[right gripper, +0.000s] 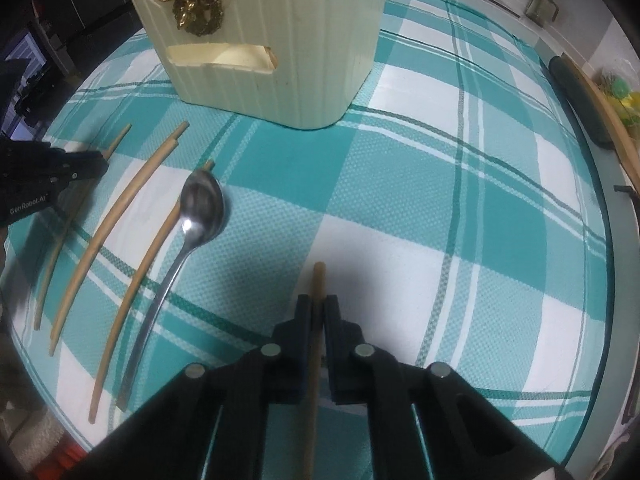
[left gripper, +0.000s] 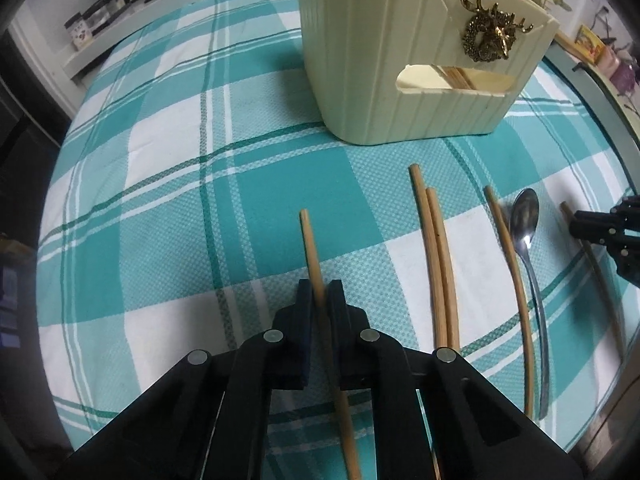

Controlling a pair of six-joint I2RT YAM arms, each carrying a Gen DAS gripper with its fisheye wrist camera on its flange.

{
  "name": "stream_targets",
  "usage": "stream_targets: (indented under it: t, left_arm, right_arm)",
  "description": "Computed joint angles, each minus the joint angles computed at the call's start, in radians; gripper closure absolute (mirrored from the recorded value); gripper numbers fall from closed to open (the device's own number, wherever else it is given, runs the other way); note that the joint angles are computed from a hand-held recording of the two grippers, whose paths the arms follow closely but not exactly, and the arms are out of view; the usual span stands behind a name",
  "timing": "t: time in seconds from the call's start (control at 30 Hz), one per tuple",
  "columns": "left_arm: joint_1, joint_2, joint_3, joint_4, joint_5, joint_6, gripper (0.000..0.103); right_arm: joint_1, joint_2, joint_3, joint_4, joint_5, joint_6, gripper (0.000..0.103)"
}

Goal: Organize utensils
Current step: 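Lift both held chopsticks upright and carry them over the cream box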

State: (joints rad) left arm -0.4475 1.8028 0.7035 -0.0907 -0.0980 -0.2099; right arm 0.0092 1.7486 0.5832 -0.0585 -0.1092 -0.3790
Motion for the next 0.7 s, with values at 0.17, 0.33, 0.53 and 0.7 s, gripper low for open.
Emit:
stream_targets:
  t: [0.17,0.33,0.53,0.7]
  left_arm:
    - [0.021,-0.260,-0.138,0.008,0.028,-0.056,0.098]
    - [0.030,-0.683,-0.224,-0.149,0.033,-0.086,0.098]
    - [0.001,-1.019,-0.199,-0.322,0.013,-0.099,0.098]
    - [-0.045,-1.096,-0.150,-0.376,-0.004,-0.120,0.099]
  right_arm:
    - [-0.096,-0.153,-0.090,0.017,-0.137,-0.003,0.097]
    - [-0.204,-0.583,-0.198,-0.134,-0.274,-0.060,0.097]
    - [-0.309,-0.946,-0.184,-0.328,-0.422,-0.121,0.097]
    - [-0.378,-1.119,-0.163,-0.426,-0.536,-0.091,0.097]
